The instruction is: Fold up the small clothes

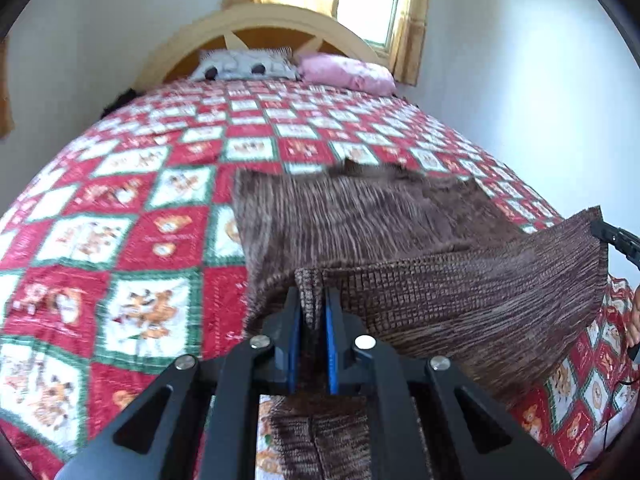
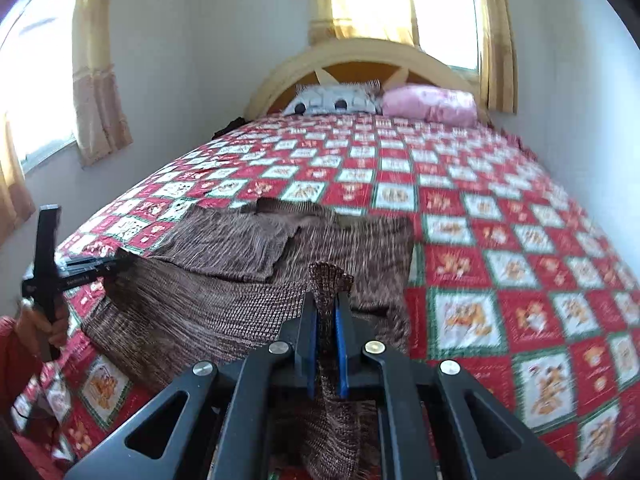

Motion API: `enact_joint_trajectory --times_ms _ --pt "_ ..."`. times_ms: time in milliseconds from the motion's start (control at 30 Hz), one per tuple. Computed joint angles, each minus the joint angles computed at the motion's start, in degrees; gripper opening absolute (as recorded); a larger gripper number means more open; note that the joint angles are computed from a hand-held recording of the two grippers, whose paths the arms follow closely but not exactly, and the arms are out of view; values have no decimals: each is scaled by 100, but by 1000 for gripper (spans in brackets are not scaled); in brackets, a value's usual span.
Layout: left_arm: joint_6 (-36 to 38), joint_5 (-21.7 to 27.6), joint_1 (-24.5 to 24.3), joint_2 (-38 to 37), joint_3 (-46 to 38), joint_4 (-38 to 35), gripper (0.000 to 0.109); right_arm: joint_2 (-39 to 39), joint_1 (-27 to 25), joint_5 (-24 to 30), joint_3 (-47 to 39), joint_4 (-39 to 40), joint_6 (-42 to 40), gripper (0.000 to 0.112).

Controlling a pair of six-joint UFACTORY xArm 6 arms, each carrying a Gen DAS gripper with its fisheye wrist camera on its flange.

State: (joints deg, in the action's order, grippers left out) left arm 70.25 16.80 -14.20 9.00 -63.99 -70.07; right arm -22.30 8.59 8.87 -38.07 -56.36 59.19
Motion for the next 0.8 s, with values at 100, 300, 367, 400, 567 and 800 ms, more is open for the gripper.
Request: enact_joint_trajectory --times_ms 100,300,367,400,567,800 --pt "405 -180 -24 -209 132 -576 11 -38 178 335 -125 -866 659 7" --pt "139 -267 -28 -42 -94 -665 11 199 258 469 -400 -1132 764 7" --pt "78 -354 -76 37 -197 -620 11 256 256 522 -522 -1333 884 7" --pt "-60 -385 -90 106 -290 -494 11 330 234 537 -630 -1378 853 7" --pt "-915 -319 -39 619 -1049 159 11 975 1 443 -1348 -1264 462 7" --pt "-3140 91 144 2087 -3086 1930 11 2468 -326 486 -2961 -1370 472 7"
